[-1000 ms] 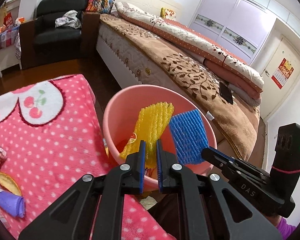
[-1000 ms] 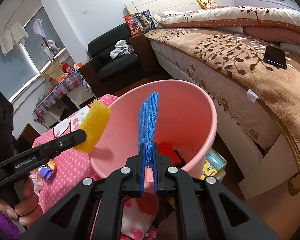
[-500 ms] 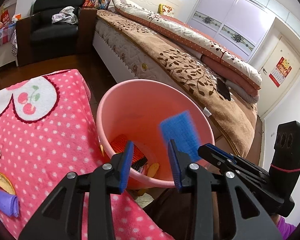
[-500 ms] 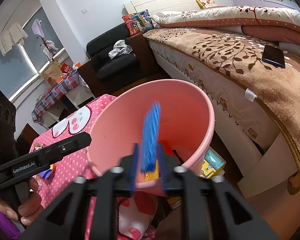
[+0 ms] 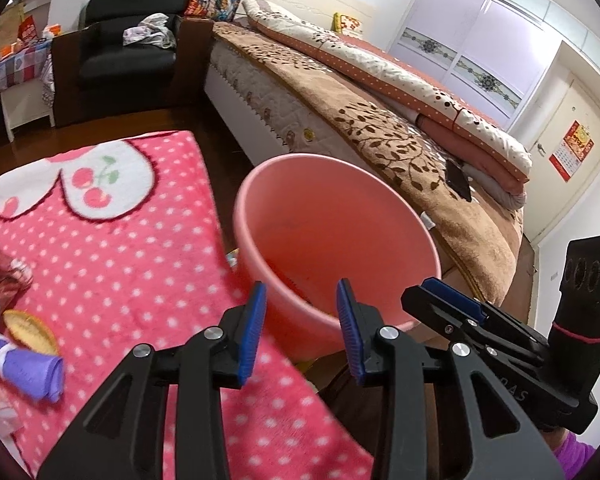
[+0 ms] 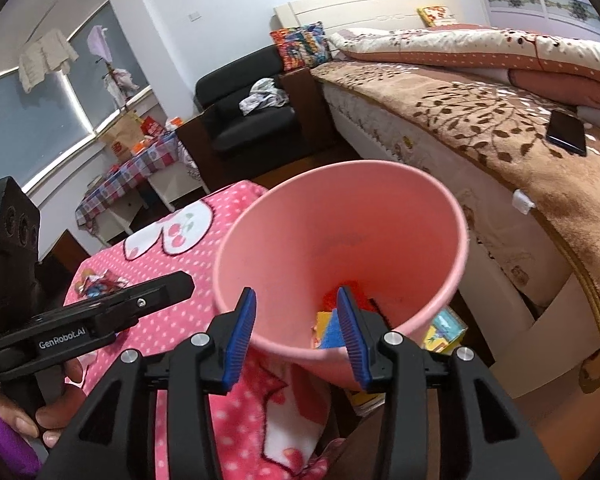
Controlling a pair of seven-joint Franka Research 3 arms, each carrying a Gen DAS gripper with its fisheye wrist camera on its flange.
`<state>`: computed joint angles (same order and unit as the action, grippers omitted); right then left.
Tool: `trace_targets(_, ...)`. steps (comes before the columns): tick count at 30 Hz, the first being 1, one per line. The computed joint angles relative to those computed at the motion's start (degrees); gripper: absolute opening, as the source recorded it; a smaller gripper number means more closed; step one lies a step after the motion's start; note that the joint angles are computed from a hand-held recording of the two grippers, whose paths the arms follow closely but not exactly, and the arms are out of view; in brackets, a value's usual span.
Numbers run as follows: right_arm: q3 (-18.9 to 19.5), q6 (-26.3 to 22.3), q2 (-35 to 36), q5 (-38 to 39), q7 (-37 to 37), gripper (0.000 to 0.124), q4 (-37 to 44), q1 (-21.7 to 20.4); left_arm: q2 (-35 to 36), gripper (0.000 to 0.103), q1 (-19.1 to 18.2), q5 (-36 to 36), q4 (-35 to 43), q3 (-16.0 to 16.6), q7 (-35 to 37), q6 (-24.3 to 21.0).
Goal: Collect trash
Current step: 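Move both open tools back over the table toward the wrappers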
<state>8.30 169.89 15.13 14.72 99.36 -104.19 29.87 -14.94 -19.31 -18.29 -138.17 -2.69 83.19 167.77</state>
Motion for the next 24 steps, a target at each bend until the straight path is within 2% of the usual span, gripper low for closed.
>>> trace_targets(6, 2.24, -0.95, 0.69, 1.66, -3.58, 0.042, 1.23, 0.08, -4.41, 0.036, 3.68, 5.61, -4.29, -1.80, -5.51, -0.69)
trace_targets(13, 3.26, -3.13, 2.18, 2.37, -6.39, 0.042, 3.95, 1.69, -9.77, 0.036, 6.05, 11.59, -9.43, -1.35, -12.13, -0.67)
trace_targets(16, 3.88, -4.33, 3.02, 2.87, -7.95, 0.043, 5.27, 2.23, -12.79, 0.036, 8.66, 15.25, -11.90, -2.25, -15.55, -0.84)
trace_targets(24, 4.79, -7.65, 6.46, 2.92, -11.07, 0.042, 10.59, 4.73, -19.83, 0.036, 11.31, 19.03, -17.43, 0.30, -20.59, -2.45)
